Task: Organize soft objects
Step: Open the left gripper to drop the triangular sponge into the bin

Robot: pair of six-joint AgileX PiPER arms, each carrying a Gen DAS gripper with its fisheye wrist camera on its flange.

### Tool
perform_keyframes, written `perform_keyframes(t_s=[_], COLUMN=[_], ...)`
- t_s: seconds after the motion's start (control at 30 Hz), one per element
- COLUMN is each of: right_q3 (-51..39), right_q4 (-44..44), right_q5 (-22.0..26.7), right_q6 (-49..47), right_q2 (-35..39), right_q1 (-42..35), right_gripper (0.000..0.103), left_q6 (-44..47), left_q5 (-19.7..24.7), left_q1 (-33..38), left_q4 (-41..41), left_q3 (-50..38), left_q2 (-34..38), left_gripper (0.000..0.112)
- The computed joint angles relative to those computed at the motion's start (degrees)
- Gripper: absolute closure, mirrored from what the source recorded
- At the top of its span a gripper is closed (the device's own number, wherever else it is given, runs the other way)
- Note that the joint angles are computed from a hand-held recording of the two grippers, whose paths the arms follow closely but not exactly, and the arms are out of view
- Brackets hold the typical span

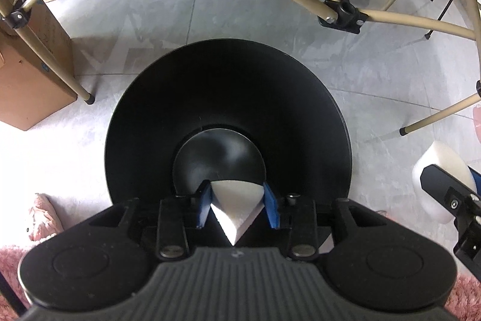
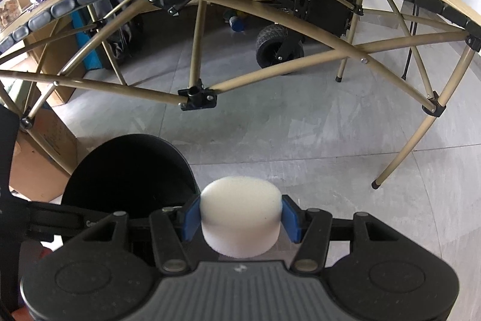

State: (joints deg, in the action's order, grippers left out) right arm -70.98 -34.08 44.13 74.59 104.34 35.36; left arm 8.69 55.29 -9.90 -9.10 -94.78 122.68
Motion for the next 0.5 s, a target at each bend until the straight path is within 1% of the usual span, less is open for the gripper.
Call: perform_keyframes(t_s=[0.07, 0.1, 0.13, 0.17, 0.2, 0.23, 0.27, 0.33, 0.5], right_q3=[0.1, 0.1, 0.2, 0.3, 0.3, 0.4, 0.5, 0.4, 0.6], right_q4=[0.0, 0.0, 0.0, 0.0, -0.1, -0.2, -0.3, -0.4, -0.6], right_q5=[0.0, 0.0, -0.1, -0.2, -0.1, -0.2, -0.2, -0.3, -0.4], right_q6=[0.1, 0.2, 0.2, 0.2, 0.3, 0.4, 0.5, 0.5, 0.5], right_q2=[0.0, 0.0, 0.0, 0.0, -0.1, -0.2, -0.3, -0.2, -0.4], right_q1=[0.0, -0.1, 0.0, -0.1, 0.0, 0.0, 0.1, 0.2, 0.4], right_gripper=[0.048, 0.048, 0.048, 0.048, 0.048, 0.048, 0.048, 0.048, 0.048], left_q6=[-0.1, -0.1, -0.6, -1.0, -1.5, -1.6, -1.2, -0.5, -0.2], left_q5=[-0.5, -0.8, -1.2, -1.5, -2.0, -2.7, -3.1, -3.4, -3.4], left_q1=[-0.2, -0.2, -0.5, -0.5, -0.6, -0.7, -0.7, -0.7, -0.7], left_q4=[0.3, 0.3, 0.6, 0.9, 1.3, 1.6, 1.4, 0.6, 0.3], left_q3=[0.4, 0.8, 1.0, 1.2, 1.6, 2.2, 2.6, 2.7, 2.7], left_q2=[-0.4, -0.8, -0.7, -0.8, -1.2, -1.7, -2.2, -2.4, -2.4], left_gripper=[0.069, 0.062, 0.047, 0.038, 0.026, 0.023, 0.022, 0.016, 0.015])
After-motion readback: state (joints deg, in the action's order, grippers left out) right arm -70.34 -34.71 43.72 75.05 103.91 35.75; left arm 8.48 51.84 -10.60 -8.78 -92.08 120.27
